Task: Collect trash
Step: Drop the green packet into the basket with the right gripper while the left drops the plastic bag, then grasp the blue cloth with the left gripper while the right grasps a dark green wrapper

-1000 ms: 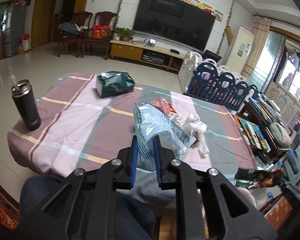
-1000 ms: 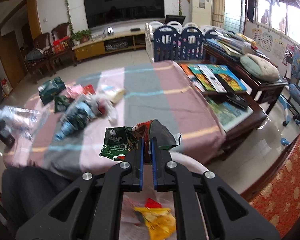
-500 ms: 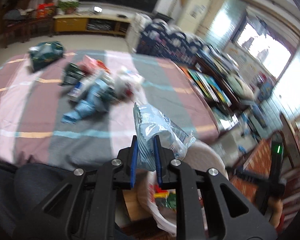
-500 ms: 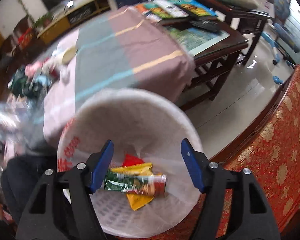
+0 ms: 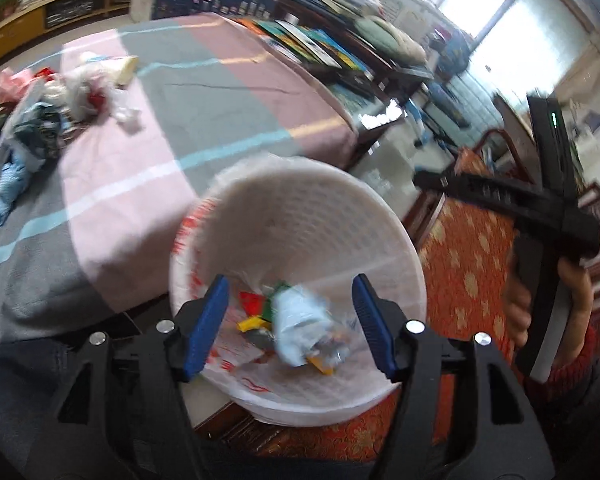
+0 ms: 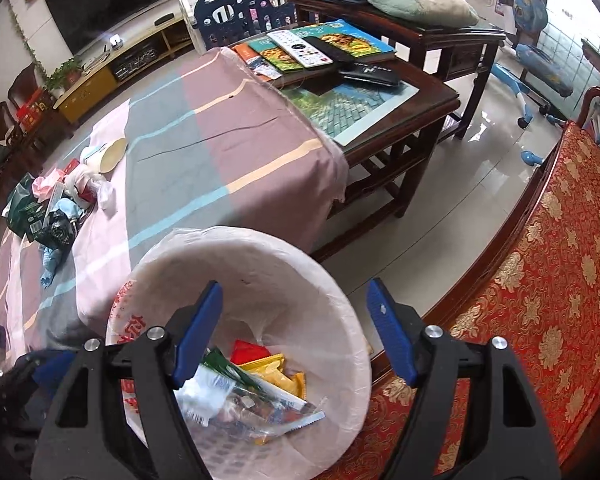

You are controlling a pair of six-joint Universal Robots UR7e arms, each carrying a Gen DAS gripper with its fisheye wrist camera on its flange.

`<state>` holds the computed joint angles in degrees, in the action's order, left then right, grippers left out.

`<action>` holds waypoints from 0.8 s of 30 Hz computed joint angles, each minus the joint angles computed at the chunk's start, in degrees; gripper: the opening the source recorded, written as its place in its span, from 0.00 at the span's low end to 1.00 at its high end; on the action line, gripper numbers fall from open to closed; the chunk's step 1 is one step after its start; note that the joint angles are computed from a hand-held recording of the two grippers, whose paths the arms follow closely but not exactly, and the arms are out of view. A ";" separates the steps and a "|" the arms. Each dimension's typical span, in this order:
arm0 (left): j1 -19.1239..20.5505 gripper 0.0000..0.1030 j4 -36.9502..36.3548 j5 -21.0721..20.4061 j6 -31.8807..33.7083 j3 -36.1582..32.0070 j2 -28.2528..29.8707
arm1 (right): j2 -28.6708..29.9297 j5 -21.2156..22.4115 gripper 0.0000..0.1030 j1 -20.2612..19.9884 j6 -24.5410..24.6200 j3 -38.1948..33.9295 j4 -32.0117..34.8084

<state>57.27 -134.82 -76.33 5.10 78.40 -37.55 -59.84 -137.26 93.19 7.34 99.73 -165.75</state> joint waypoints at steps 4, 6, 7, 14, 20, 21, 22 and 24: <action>1.98 0.62 -7.66 10.68 -2.29 -1.75 -0.23 | 1.86 0.53 0.71 0.71 -1.64 -1.44 0.56; 3.51 0.53 -10.66 17.78 -3.30 -4.93 0.98 | 2.88 -0.45 0.71 1.17 -2.94 -2.22 0.46; 4.32 0.47 -11.05 20.51 -3.70 -7.15 1.93 | 3.25 -0.74 0.71 1.30 -3.15 -2.51 0.53; 8.99 0.32 5.48 24.19 0.28 -31.04 13.43 | 4.30 0.54 0.71 0.89 -0.73 -4.13 3.21; 10.18 0.42 10.32 23.93 1.88 -38.85 18.88 | 6.40 1.58 0.71 1.15 -0.22 -7.10 5.19; 10.25 0.42 10.14 24.06 2.10 -39.35 19.28 | 6.96 1.75 0.71 1.29 -0.36 -7.74 5.26; 10.26 0.40 9.77 24.22 2.15 -39.48 19.46 | 7.74 2.36 0.71 1.47 -0.57 -8.71 5.50; 10.64 0.30 8.96 23.03 1.18 -39.10 19.14 | 9.31 4.85 0.71 1.74 -0.70 -11.06 6.53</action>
<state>67.91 -125.86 -53.30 6.29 39.30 -18.41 -50.53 -132.41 94.93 6.64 88.67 -159.22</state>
